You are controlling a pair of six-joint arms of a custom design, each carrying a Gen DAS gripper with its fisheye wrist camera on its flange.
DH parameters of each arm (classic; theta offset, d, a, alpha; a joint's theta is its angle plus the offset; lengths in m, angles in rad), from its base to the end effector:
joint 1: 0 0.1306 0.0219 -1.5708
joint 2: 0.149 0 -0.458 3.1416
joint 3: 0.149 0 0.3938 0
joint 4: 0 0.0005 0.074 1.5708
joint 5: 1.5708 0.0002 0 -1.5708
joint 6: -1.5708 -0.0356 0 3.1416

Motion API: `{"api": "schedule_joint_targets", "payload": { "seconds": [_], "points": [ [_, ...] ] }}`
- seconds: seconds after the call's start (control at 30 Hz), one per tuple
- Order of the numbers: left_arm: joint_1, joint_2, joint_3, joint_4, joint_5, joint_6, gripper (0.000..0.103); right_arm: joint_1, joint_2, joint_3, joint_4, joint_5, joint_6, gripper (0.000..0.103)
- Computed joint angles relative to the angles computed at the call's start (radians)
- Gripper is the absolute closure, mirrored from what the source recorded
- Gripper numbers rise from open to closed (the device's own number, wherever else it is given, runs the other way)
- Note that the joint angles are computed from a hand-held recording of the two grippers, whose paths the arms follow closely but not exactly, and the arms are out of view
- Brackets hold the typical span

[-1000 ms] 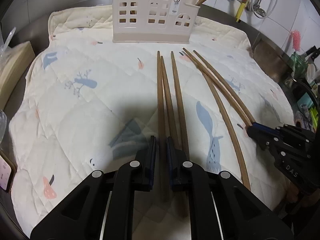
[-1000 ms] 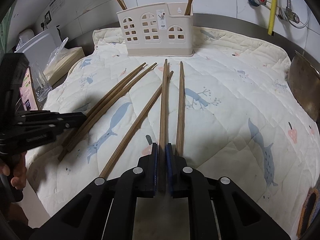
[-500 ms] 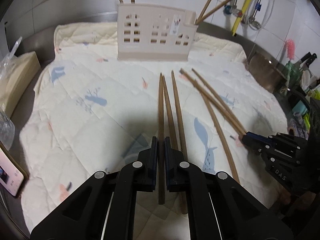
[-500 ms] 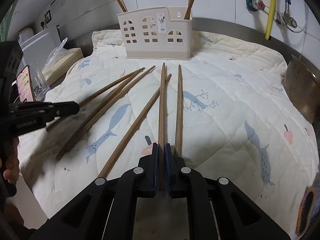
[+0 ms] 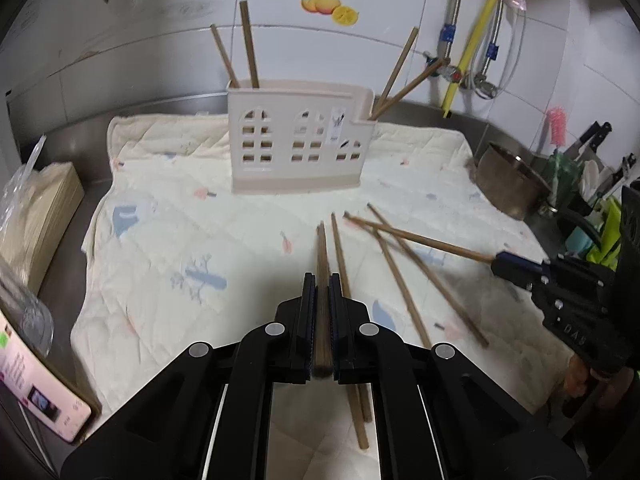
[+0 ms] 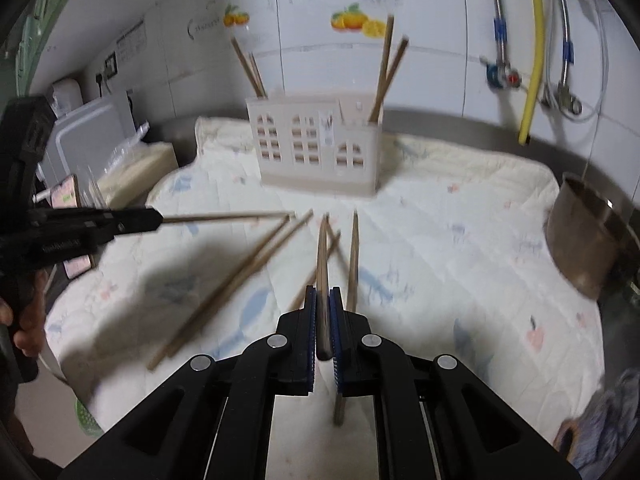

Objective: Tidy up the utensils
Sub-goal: 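Lift the chopstick upright with the left tool while the right tool lifts its own toward the holder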

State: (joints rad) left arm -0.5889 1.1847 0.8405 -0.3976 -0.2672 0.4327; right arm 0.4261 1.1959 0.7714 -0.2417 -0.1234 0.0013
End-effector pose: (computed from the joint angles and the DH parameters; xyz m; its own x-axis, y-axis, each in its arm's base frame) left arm 0.3083 -0.1952 0.3696 -0.6668 -0.0410 -0.7441 0.1038 0.9836 -0.1472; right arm 0.3298 0.1540 0.3470 -0.5621 -0.2565 -0.7863 -0.4990 0.8633 0.0750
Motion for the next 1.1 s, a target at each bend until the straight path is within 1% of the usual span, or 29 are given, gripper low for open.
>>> {"api": "schedule_joint_targets", "payload": {
  "seconds": [0.2,0.27,0.4,0.5,0.6,0.73,0.83,0.97,1.1],
  "points": [
    [0.035,0.014,0.040,0.008,0.036,-0.046,0.098,-0.006,0.006,0.065,0.027,-0.024,-0.011,0.096],
    [0.051,0.015,0.054,0.014,0.053,-0.056,0.098,-0.009,0.019,0.097,0.024,-0.041,-0.011,0.096],
    [0.077,0.015,0.088,0.013,0.070,-0.089,0.098,-0.008,0.042,0.164,0.007,-0.042,0.016,0.096],
    [0.092,0.020,0.121,0.003,0.088,-0.118,0.098,-0.017,0.060,0.226,-0.022,-0.063,0.034,0.096],
    [0.105,0.025,0.160,-0.011,0.099,-0.150,0.098,-0.028,0.078,0.291,-0.068,-0.079,0.054,0.096],
    [0.122,0.030,0.220,-0.028,0.104,-0.193,0.098,-0.041,0.104,0.389,-0.142,-0.103,0.087,0.096],
    [0.130,0.037,0.267,-0.038,0.092,-0.224,0.098,-0.050,0.122,0.452,-0.185,-0.122,0.103,0.096],
    [0.143,0.048,0.342,-0.039,0.083,-0.258,0.098,-0.059,0.148,0.521,-0.217,-0.126,0.116,0.096],
    [0.162,0.072,0.415,-0.030,0.063,-0.292,0.098,-0.068,0.180,0.588,-0.231,-0.130,0.115,0.096]
  ]
}}
